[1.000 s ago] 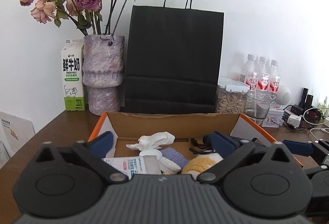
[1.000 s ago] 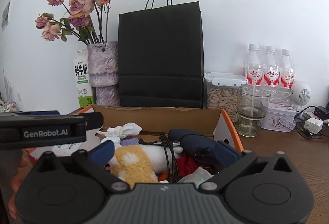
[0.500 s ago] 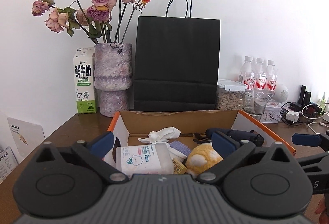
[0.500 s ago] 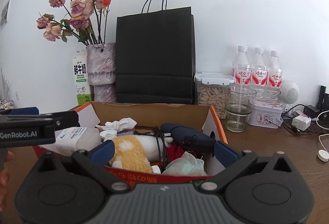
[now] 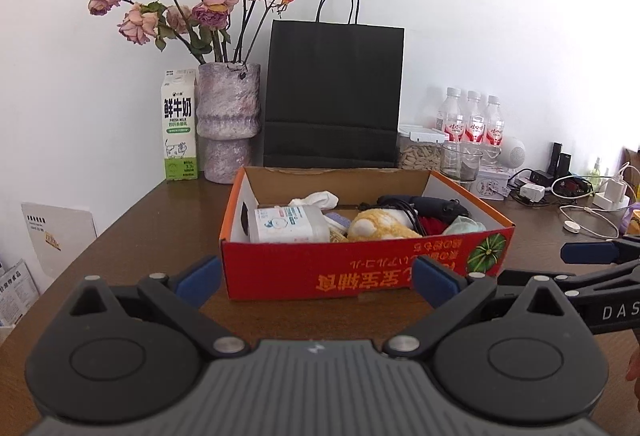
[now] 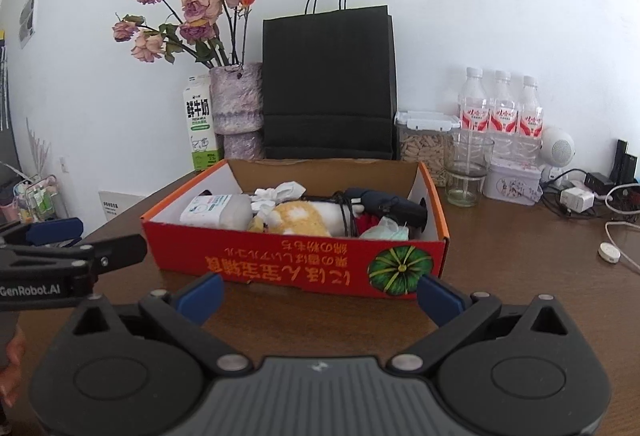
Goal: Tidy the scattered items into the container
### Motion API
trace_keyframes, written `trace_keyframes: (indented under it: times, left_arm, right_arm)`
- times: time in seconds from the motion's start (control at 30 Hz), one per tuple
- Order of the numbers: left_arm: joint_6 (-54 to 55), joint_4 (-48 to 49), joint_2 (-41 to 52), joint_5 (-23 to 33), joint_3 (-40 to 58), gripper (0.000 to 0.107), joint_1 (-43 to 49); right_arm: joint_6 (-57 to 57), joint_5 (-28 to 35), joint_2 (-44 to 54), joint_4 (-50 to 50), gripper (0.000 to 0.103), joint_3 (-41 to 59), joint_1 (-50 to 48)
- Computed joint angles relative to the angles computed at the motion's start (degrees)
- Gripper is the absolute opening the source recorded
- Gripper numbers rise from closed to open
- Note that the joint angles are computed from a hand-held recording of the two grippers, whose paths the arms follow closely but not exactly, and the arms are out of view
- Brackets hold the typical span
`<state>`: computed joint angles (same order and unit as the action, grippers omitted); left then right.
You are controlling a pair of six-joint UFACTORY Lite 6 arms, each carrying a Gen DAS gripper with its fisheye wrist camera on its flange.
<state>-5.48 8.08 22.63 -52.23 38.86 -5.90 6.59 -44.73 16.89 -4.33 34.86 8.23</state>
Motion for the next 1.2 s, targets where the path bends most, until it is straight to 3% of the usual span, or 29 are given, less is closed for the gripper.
trace_keyframes:
  times: [0.27, 0.47, 0.57, 0.77, 1.2]
  left_arm:
    - [-2.5, 1.6, -9.5, -1.7, -14.6, 0.103, 2.0]
    - [2.2, -5.0, -16.5, -0.2, -21.5, 0.103, -1.4]
    - [1.2, -2.9, -19.0, 0.1, -23.3, 0.103, -1.3]
    - [3.9, -7.6, -21.0, 0.5, -24.7, 0.103, -4.2]
    - [2.0, -5.3, -18.9, 0.8, -23.6, 0.103, -3.1]
  right_arm:
    - [-1.1, -2.6, -9.3, 6.3, 0.103, -14.8, 5.2]
    - [-6.2, -2.6, -17.0, 14.8, 0.103, -22.3, 12.1]
    - [-7.7, -2.1, -20.0, 17.5, 0.103, -23.8, 13.9]
    - [-8.9, -1.1, -22.7, 19.6, 0.103, -25.0, 14.7]
    - [-8.2, -1.2, -20.7, 18.5, 0.103, -24.4, 13.8]
